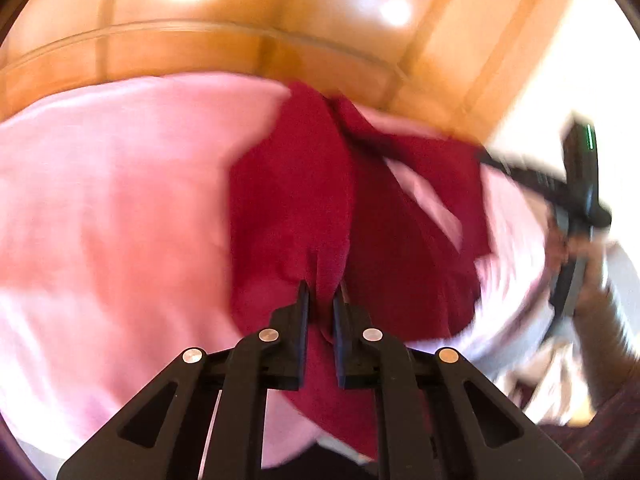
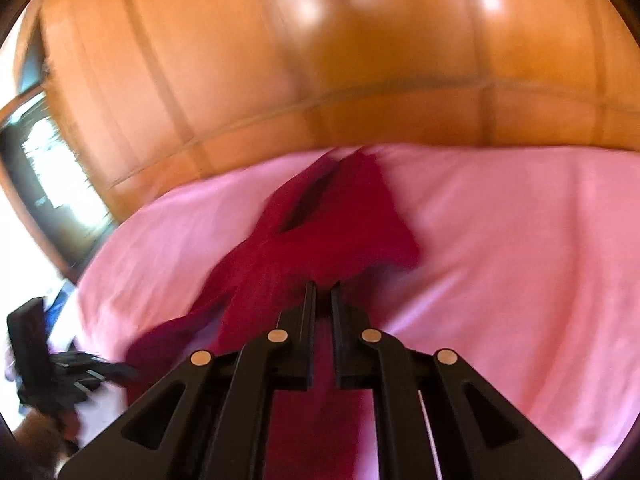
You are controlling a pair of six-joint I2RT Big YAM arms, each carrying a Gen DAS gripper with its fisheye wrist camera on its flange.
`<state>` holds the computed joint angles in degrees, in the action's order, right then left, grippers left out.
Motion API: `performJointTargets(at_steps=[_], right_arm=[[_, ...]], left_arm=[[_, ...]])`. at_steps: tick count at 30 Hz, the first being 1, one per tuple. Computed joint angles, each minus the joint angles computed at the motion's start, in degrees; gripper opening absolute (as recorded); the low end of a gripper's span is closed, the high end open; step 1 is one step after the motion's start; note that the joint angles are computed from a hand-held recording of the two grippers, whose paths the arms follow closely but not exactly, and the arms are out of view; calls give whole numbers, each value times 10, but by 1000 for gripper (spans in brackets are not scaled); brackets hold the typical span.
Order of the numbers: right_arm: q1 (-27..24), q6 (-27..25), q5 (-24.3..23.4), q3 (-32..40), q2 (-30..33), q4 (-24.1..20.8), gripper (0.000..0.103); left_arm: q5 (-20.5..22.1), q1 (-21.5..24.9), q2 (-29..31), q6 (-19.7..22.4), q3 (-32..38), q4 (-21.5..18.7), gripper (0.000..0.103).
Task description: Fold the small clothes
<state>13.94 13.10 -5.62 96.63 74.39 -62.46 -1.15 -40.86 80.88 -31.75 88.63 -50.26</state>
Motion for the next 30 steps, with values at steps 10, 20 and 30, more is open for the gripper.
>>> performJointTargets(at_steps=[10, 20, 30], right_arm=[[-143, -51, 193, 66, 94, -43, 6], [-145, -50, 231, 98, 138, -41, 58], [-34, 16, -222, -28, 32, -89, 50]], left_arm=[[-96, 151, 45, -34, 83, -40, 8], [-184, 237, 175, -71, 264, -206, 28], [-117, 153, 102, -47, 128, -93, 35]])
